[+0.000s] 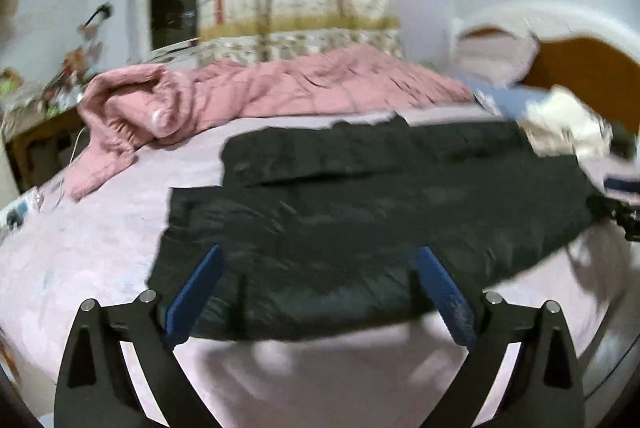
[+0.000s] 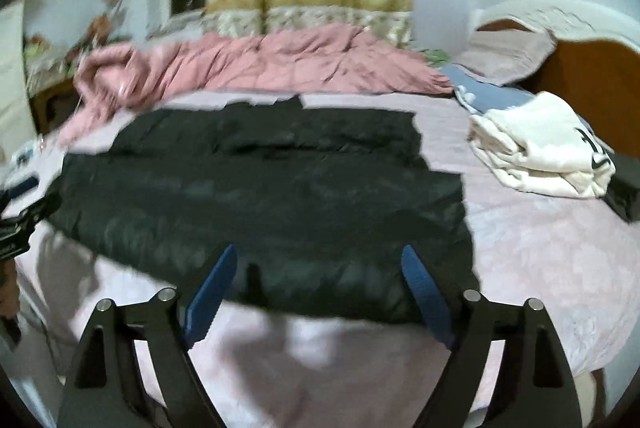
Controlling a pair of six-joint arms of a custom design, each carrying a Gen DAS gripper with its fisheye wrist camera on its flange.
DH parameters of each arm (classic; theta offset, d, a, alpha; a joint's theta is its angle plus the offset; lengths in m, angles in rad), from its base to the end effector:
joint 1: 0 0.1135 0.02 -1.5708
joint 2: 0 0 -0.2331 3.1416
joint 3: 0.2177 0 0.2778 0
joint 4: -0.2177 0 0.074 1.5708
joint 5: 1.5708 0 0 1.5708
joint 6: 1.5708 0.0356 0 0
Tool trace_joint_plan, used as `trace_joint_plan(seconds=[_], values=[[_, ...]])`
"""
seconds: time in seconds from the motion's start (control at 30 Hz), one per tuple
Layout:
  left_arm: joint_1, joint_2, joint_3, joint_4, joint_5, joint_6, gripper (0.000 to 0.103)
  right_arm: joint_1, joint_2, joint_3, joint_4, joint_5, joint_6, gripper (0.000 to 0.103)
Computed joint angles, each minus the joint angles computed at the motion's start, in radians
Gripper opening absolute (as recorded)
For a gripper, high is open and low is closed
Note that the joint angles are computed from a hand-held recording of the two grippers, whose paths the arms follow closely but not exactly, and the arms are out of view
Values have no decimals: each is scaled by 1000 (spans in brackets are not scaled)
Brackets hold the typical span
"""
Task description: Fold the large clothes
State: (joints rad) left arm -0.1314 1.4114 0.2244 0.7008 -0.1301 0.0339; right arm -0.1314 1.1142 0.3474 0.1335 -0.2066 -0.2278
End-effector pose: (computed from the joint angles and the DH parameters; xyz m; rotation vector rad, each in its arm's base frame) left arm 0.2354 -0.0265 0.0635 0.0891 2.0514 0.0732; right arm 0.2408 -0.0245 0.1133 -0.2199 2.1776 0.0252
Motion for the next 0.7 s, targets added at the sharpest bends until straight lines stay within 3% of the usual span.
trace_joint_plan(seconds=[0.07,0.23,0.4,0.5,0.63,0.7], values=[[-57,59,21,12,-73,47,97,77,19,-17,15,107,-39,87],[-132,147,57,-23,-134,101,100,219,128,-9,67,347,-92,88],[-162,245,114,-48,-225,97,100,233,221,35,53,404,-82,88],[-161,317,166,-32,-342,80,100,219,266,61,58,423,-70,88],[-88,336,210,-70,-353,34,100,213,329,80,158,594,-33,88],[-55,349,226,-79,-355,22,100,169,341,119,94,537,-2,88]])
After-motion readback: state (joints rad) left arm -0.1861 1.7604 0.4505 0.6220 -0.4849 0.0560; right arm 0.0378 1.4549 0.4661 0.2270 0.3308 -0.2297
